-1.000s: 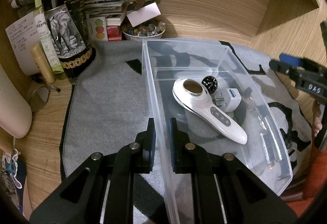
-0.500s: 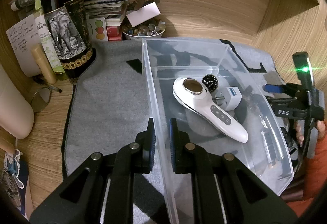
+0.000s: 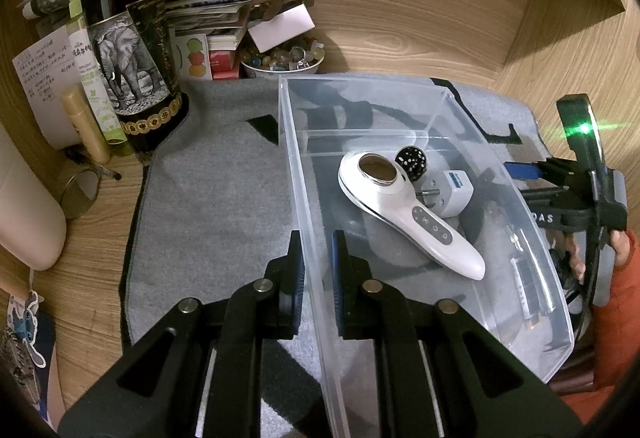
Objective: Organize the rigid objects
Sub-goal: 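Grasp the small black connector on the rug with the right gripper, then carry the black connector over the box and lower it inside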
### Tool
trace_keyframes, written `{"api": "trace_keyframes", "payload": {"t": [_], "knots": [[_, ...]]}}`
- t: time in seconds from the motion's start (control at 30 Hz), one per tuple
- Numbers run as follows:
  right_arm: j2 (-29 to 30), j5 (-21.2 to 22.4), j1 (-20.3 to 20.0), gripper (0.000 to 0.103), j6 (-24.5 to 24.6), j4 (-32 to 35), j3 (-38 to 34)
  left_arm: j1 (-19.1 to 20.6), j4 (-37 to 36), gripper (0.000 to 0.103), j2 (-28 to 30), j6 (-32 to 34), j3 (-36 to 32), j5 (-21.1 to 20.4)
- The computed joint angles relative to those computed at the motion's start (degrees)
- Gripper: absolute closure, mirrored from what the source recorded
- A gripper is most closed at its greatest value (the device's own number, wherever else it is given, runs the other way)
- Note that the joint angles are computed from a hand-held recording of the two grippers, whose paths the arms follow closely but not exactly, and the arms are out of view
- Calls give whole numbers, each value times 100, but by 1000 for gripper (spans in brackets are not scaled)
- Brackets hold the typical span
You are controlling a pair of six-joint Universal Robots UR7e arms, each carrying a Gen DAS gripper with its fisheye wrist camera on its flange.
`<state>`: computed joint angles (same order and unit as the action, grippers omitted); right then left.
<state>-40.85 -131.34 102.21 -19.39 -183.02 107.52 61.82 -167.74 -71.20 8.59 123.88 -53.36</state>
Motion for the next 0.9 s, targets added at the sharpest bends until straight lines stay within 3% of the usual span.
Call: {"api": "trace_keyframes", "payload": {"t": [0.07,0.2,0.47,0.9], "knots": [[66,-183,-32,44,87,1,-122,0,8,92,-6,-3,2,-5],[-43,-40,-110,62,180,63,-68,16,17,92,-10,29,-9,-34],[-135,10,4,62,77,-297,75,23,43,92,-13,19,-24,-49],[-178,489,701,62,-532,-1091,77,27,35,92,-10,28,-23,-51]]}}
